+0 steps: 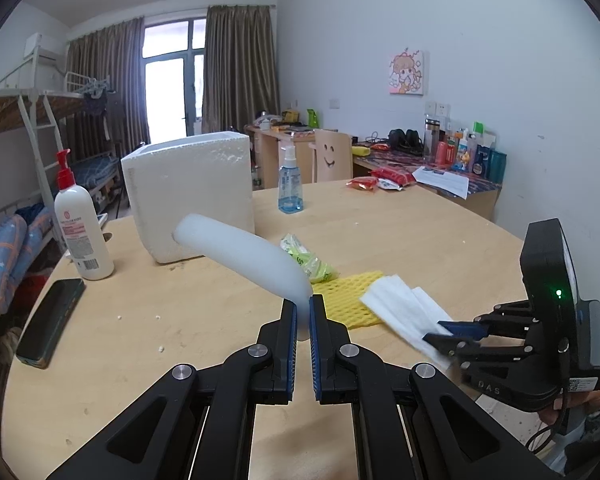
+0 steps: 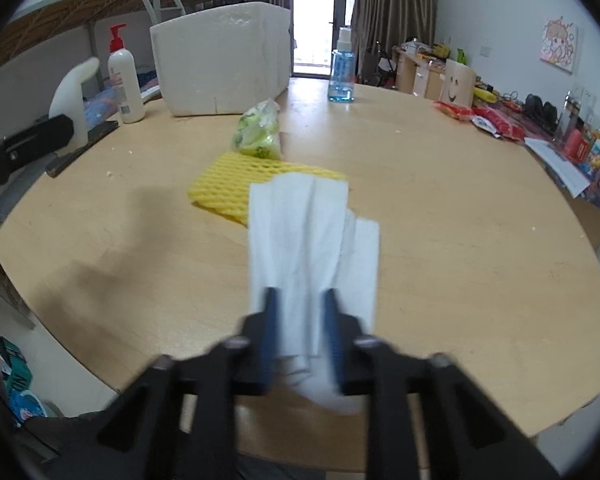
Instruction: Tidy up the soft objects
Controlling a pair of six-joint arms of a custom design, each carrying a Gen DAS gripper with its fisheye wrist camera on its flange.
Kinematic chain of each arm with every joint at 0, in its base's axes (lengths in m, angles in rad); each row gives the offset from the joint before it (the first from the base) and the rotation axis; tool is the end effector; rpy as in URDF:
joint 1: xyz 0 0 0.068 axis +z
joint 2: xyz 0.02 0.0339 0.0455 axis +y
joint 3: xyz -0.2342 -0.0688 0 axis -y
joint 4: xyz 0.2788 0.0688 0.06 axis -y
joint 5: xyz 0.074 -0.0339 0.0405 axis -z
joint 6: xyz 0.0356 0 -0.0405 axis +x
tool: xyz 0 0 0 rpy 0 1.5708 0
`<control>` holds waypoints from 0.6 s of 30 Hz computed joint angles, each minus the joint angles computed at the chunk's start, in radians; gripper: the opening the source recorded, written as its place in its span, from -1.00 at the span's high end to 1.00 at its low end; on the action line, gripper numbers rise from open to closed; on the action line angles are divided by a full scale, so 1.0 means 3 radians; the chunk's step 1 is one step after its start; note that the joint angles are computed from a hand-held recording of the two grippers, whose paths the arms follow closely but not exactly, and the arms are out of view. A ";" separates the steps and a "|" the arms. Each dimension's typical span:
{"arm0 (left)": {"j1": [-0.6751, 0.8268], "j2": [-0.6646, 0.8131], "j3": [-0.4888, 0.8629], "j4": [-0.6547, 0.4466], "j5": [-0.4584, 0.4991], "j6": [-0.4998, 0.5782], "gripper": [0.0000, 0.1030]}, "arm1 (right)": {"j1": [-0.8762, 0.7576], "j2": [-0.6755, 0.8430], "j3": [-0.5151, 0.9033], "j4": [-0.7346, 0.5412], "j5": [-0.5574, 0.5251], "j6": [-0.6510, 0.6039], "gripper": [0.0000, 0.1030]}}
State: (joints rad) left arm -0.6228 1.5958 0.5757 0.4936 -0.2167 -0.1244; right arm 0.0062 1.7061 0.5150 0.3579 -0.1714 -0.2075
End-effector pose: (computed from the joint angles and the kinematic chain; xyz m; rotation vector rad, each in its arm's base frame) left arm 0.2619 -0.1786 0.0868 0.3882 2.0554 -0.2270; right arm 0.2840 0.0078 0.0281 -0.3337 2.3675 0.1115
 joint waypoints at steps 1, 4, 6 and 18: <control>-0.0001 0.0003 0.0001 0.0000 0.0000 -0.0001 0.87 | -0.0005 -0.0006 -0.0024 0.0027 -0.0009 -0.0034 0.77; 0.0001 -0.0022 -0.0016 -0.0002 0.0002 0.0007 0.87 | -0.0032 -0.0053 -0.0055 0.0009 -0.0109 -0.0057 0.83; -0.0006 -0.0055 -0.0035 0.0000 -0.0019 0.0013 0.87 | -0.0057 -0.0146 -0.0124 0.0067 -0.0172 -0.0066 0.83; -0.0069 -0.0420 -0.0186 -0.0041 -0.0210 0.0078 0.87 | -0.0049 -0.1124 -0.0442 0.0074 -0.0568 0.0096 0.83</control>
